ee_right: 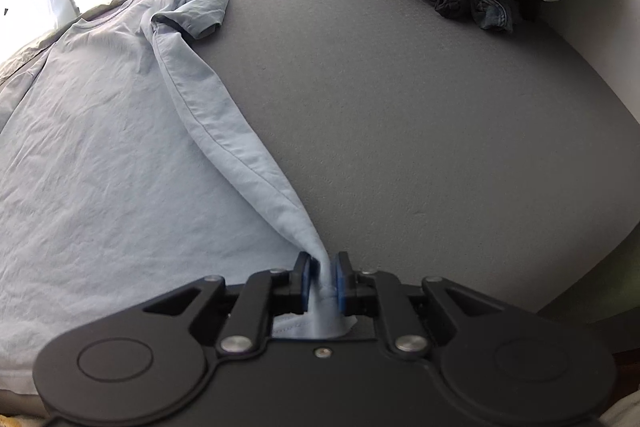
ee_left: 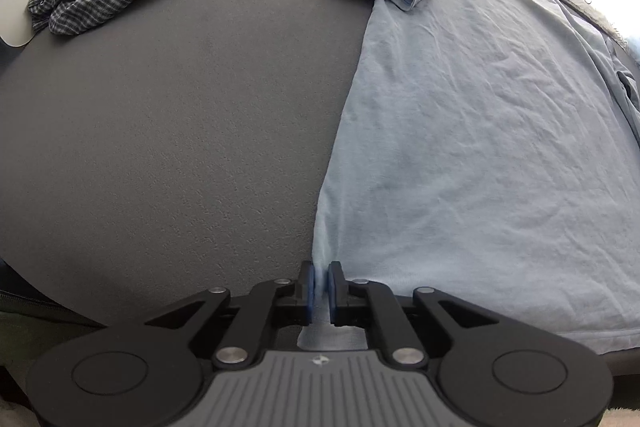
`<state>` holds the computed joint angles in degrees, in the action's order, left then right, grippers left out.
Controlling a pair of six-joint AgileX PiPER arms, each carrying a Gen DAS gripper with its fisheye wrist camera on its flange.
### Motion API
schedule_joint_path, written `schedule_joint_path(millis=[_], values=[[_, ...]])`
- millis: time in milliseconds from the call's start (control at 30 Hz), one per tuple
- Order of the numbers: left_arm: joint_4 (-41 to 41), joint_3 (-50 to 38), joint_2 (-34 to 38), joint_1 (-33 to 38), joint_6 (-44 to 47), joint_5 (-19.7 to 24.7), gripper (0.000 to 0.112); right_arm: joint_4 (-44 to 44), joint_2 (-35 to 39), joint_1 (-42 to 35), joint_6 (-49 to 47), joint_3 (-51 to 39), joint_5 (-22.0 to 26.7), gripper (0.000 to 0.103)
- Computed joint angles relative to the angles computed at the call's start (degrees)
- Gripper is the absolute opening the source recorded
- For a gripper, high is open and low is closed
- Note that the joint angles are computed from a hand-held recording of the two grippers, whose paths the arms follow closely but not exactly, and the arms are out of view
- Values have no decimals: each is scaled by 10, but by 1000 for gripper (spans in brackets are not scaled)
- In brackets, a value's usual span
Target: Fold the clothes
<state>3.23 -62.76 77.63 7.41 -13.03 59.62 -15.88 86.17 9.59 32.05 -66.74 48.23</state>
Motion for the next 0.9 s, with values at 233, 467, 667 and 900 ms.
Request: schedule_joint_path(millis=[233, 467, 667, 900], values=[[6, -50, 28, 7, -4, -9, 47, -76, 24, 26, 64, -67, 0, 74], [26, -133, 98, 8, 0, -8, 76, -145, 111, 108, 85, -144, -68, 103], [26, -224, 178, 33, 51, -13, 84, -60, 260, 148, 7, -319, -56, 103], [-18, -389, 314, 51, 142, -19, 86, -89, 443, 196, 82, -554, 20, 103]])
